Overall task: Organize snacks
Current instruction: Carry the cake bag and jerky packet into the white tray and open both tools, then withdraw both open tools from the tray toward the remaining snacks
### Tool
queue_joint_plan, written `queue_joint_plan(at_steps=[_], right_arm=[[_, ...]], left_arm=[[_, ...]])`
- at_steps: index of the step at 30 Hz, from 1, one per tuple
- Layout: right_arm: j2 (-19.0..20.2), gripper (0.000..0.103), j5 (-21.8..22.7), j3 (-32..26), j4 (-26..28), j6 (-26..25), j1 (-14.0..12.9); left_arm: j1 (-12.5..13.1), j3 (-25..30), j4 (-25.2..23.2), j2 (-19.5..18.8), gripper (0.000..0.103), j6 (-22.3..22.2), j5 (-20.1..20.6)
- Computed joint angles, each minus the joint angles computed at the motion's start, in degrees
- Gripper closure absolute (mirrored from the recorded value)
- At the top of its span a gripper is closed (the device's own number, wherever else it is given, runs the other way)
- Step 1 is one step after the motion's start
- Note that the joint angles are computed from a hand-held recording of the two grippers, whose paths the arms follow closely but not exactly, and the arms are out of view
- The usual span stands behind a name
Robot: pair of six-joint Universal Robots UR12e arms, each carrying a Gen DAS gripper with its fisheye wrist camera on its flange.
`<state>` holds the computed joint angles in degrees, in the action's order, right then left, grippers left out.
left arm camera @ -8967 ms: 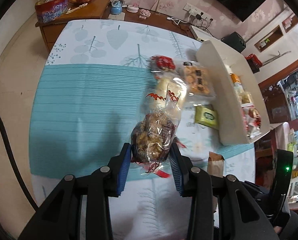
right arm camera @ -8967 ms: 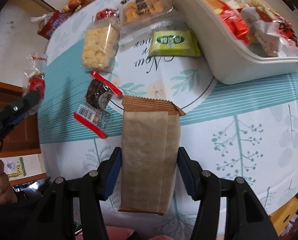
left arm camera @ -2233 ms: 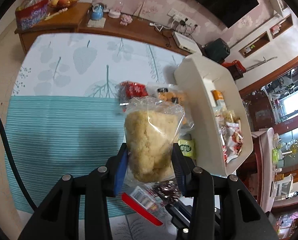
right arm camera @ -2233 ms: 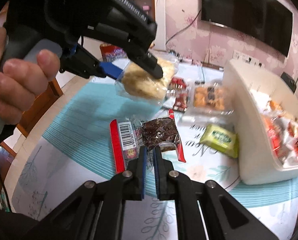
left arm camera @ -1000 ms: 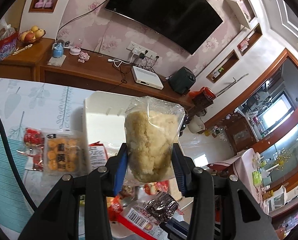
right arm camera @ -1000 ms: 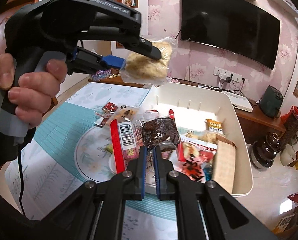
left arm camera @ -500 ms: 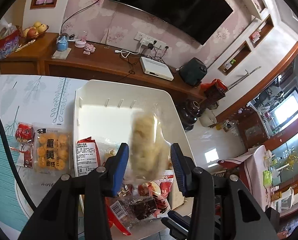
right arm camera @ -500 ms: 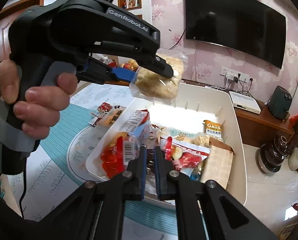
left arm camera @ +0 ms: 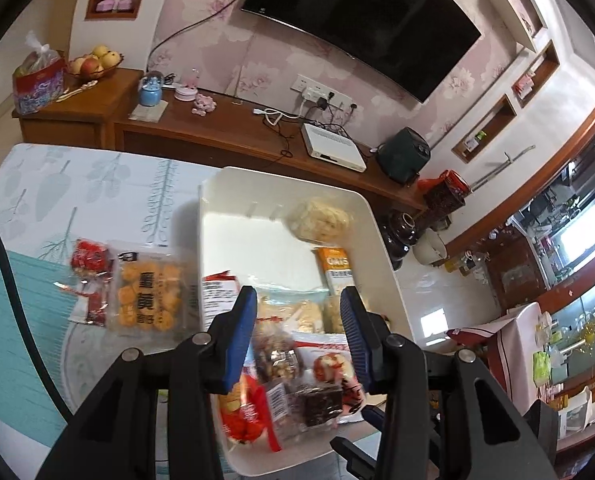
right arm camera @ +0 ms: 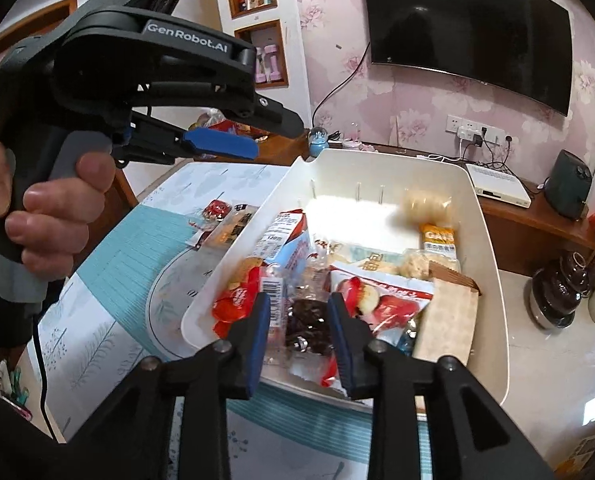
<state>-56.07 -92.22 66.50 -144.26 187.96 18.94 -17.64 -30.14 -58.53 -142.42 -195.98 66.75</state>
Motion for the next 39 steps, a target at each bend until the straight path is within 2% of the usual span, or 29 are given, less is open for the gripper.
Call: queue_joint_plan(at_steps=[6,10,12,15,18,26,31,35,39], right_arm=[[0.93,0.064,-0.49,-2.18,2.28,0.90,1.24],[1.68,0.061,-2.25,-3.80,2.99,1.74,2.57],[2.33,0.056,-3.30,-5.28,4.30,2.30,3.37],[3.54,0.054,-5.83,-7.83,6.49,3.33,4.67],[4.78,0.054,-8.89,-10.20,8.13,5.38,5.92],[9.87,0.053,-13.60,-19.51,15.31,13.41,8.64],[13.57,0.053,-14.08,-26.08,19.93,19.20,9.68],[16.49,0.053,-14.63,-31.18,24.00,23.65,10.23],[19.21,0.053,-12.72,-35.75,28.28,32.39,10.02]], left_arm=[[1.49,-7.31,1.66,4.10,0.062,0.20,-0.07],[2.95,-10.80,1.56,6.14,0.061,1.13,-0.99],[3.59,-11.82,1.26,6.84,0.061,1.76,-1.60],[4.73,-12.88,0.38,7.72,0.061,4.11,-2.84],[5.61,-13.04,-1.00,8.12,0.061,6.45,-3.37],[8.38,-11.93,-5.13,8.21,0.060,12.40,-5.92],[9.98,-10.70,-7.26,7.62,0.058,15.86,-7.14],[10.64,-7.91,-10.18,6.11,0.053,18.08,-5.98],[10.87,-3.80,-13.95,3.84,0.049,20.86,-4.80]])
